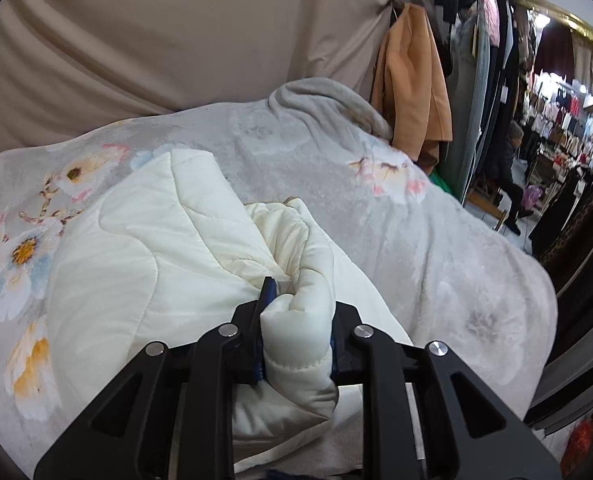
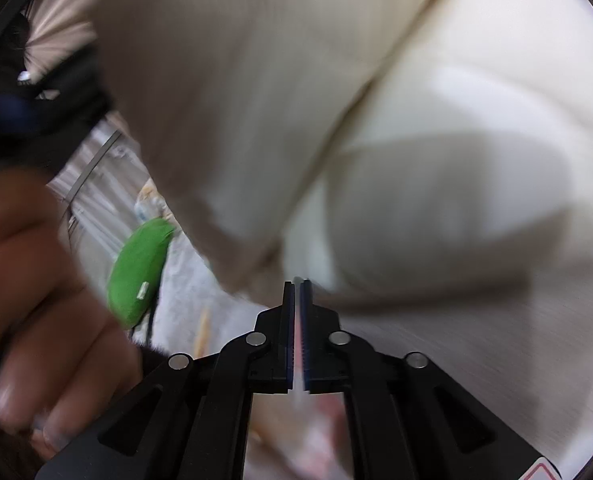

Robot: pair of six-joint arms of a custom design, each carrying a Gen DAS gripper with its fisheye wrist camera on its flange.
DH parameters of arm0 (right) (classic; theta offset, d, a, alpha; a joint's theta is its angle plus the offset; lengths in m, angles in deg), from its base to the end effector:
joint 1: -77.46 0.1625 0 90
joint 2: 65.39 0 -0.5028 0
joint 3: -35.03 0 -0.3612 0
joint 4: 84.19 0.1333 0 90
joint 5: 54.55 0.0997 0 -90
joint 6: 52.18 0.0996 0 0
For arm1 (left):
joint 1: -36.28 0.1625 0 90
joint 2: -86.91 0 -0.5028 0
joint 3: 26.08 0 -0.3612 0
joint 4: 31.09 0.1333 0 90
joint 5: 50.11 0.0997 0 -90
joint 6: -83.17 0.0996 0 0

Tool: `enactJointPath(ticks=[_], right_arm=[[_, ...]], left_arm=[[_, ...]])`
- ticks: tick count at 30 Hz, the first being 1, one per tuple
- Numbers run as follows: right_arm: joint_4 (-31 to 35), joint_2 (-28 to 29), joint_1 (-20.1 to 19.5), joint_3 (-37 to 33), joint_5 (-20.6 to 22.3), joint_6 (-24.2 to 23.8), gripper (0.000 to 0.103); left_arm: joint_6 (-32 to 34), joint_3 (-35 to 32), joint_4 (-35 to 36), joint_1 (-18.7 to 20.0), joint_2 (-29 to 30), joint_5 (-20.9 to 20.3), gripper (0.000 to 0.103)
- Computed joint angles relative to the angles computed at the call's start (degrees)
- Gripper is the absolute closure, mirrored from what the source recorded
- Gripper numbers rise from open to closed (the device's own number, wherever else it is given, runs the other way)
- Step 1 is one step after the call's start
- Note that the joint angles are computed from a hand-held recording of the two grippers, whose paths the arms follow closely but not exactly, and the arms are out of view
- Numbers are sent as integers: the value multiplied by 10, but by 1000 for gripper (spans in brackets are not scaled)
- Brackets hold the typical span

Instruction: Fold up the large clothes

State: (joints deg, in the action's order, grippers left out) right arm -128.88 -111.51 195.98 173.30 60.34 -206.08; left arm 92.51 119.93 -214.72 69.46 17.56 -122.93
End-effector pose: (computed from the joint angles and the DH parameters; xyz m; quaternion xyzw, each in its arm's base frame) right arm 0.2343 -0.2398 0.0300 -0.0589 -0.9114 0.4069 0.0159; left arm -0.2322 -0.3462 0.2196 0.5153 0.8315 -0.1930 0.0765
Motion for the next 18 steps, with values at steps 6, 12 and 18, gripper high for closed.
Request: enactJointPath(ticks=[6, 12, 18], right_arm=[[-63, -44, 62, 81, 128, 70, 91], [-41, -72, 128, 88, 244, 105, 91], [25, -84, 179, 64, 335, 127, 90]], left_arm=[[1, 22, -51, -8, 67, 22, 83], [15, 51, -132, -30, 131, 68, 83], [25, 73, -164, -51, 124, 80, 73]])
